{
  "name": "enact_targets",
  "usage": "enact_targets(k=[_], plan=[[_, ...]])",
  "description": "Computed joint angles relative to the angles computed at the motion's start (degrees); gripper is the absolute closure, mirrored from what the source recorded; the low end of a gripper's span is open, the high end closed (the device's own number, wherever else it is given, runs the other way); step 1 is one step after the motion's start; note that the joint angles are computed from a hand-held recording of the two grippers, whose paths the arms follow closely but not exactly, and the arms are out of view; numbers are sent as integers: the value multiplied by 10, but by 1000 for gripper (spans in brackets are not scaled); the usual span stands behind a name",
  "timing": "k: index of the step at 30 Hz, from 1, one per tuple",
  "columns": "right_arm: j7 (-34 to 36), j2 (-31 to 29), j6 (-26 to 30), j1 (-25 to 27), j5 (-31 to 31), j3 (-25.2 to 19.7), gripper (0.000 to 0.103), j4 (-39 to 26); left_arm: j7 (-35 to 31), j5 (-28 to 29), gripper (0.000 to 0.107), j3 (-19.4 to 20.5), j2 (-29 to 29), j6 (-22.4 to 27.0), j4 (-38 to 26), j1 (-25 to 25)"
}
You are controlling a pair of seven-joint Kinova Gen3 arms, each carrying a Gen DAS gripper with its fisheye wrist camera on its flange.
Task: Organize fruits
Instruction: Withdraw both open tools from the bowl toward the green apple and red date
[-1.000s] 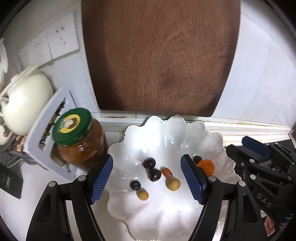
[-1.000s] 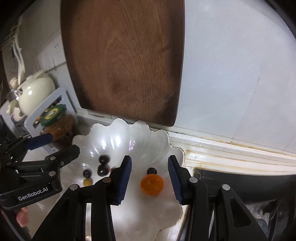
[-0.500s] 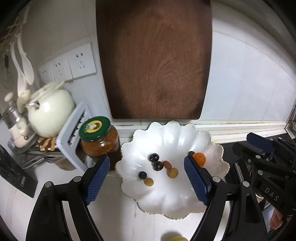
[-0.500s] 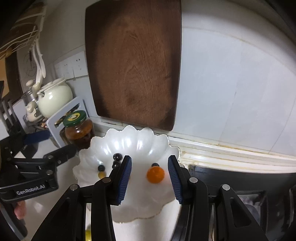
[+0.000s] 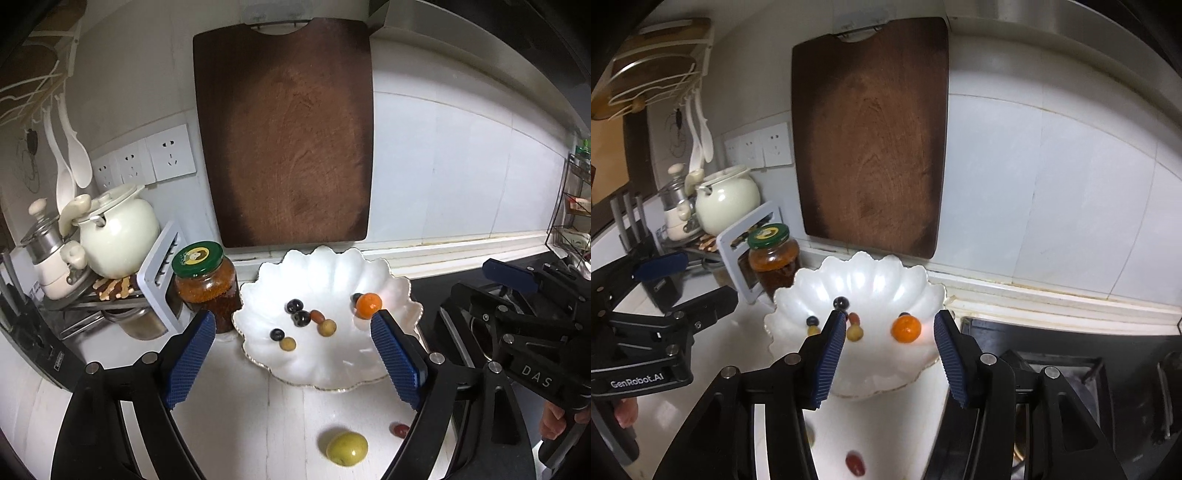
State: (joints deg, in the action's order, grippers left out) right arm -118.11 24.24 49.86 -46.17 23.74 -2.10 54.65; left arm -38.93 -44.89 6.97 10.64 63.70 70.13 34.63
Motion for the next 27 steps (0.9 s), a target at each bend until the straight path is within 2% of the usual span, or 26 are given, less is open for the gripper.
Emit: enact_targets(k=[4, 16, 27], plan=[[-16, -26, -11, -13, 20, 1, 52, 41, 30, -32, 18, 8, -14, 10, 29, 21], [-71, -68, -17, -15, 48, -26, 52, 123, 85, -45, 17, 45, -39, 25, 86, 28], [-71, -76, -3, 0, 25, -47, 52, 163, 116, -36, 17, 61, -45, 16, 134, 28]])
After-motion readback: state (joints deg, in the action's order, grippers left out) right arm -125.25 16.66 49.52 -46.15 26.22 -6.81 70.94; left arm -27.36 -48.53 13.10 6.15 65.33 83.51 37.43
